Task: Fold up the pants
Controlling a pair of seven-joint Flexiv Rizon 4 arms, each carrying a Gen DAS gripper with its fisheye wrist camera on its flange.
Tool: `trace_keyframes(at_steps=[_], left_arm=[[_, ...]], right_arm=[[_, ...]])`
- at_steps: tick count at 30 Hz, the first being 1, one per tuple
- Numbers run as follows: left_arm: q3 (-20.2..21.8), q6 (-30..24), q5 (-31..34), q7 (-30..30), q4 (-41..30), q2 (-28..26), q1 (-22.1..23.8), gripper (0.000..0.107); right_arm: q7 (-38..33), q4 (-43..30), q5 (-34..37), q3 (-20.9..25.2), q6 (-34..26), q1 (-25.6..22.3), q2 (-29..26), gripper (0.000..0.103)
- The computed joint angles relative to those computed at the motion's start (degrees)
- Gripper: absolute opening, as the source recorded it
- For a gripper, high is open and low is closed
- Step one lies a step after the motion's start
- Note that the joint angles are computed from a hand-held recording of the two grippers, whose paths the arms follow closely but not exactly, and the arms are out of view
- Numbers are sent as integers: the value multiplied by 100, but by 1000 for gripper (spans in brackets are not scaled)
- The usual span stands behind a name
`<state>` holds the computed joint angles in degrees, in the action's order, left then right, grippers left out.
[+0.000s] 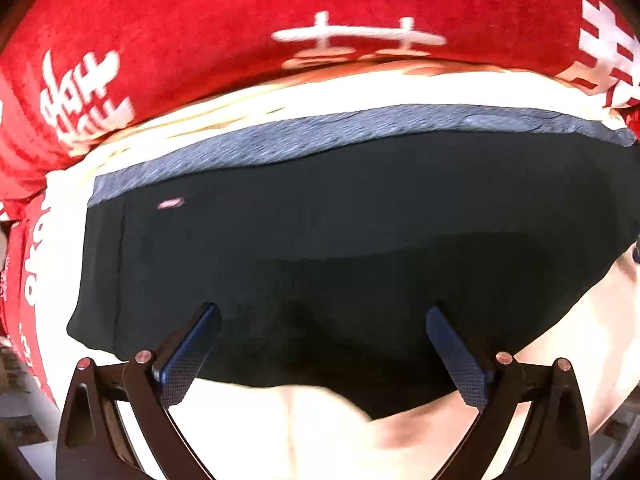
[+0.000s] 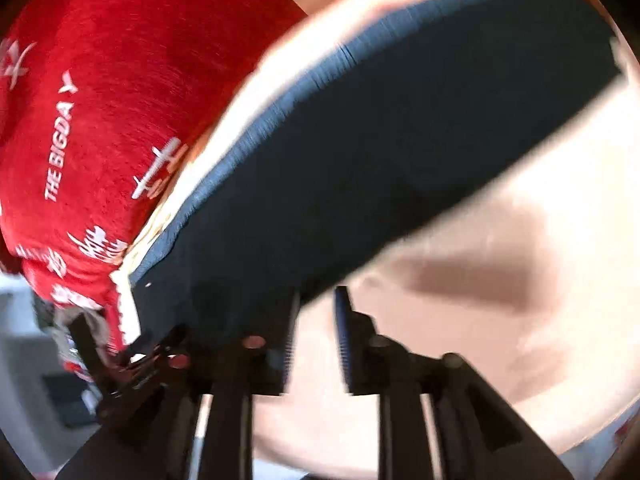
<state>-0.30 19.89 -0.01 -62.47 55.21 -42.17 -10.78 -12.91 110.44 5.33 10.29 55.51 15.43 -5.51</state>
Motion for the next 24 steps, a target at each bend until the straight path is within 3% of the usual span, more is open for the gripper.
trace_keyframes(at_steps=[1, 6, 8, 10, 12, 15, 18, 24], left_arm=[[5, -47, 17, -67, -53, -36, -52, 103], [16, -277, 107, -335, -153, -174, -284, 103], [16, -15, 150, -382, 125, -63, -301, 103], [-20, 153, 114, -352, 307, 24, -261, 103], [-42, 219, 76, -335, 435, 92, -237, 103], [-43, 309, 112, -285, 505, 122, -256, 103], [-30, 433, 165, -221, 591, 167, -270, 103], [12, 212, 164, -459, 469, 123, -309, 103]], right_arm=[[-192, -104, -55, -40, -80, -30, -56, 34], [-941, -651, -97, -117, -883, -152, -434, 33], [-903, -516, -57, -121, -1176, -206, -348, 21], [-258, 88, -197, -169, -633, -254, 71, 20], [806, 638, -1193, -262, -751, -338, 599, 22], [1771, 1260, -1627, -285, -947, -722, 1243, 23], [2138, 1843, -1620, -357, -724, -1171, 1708, 23], [1835, 2107, -1577, -511, -288, -1515, 1695, 23]])
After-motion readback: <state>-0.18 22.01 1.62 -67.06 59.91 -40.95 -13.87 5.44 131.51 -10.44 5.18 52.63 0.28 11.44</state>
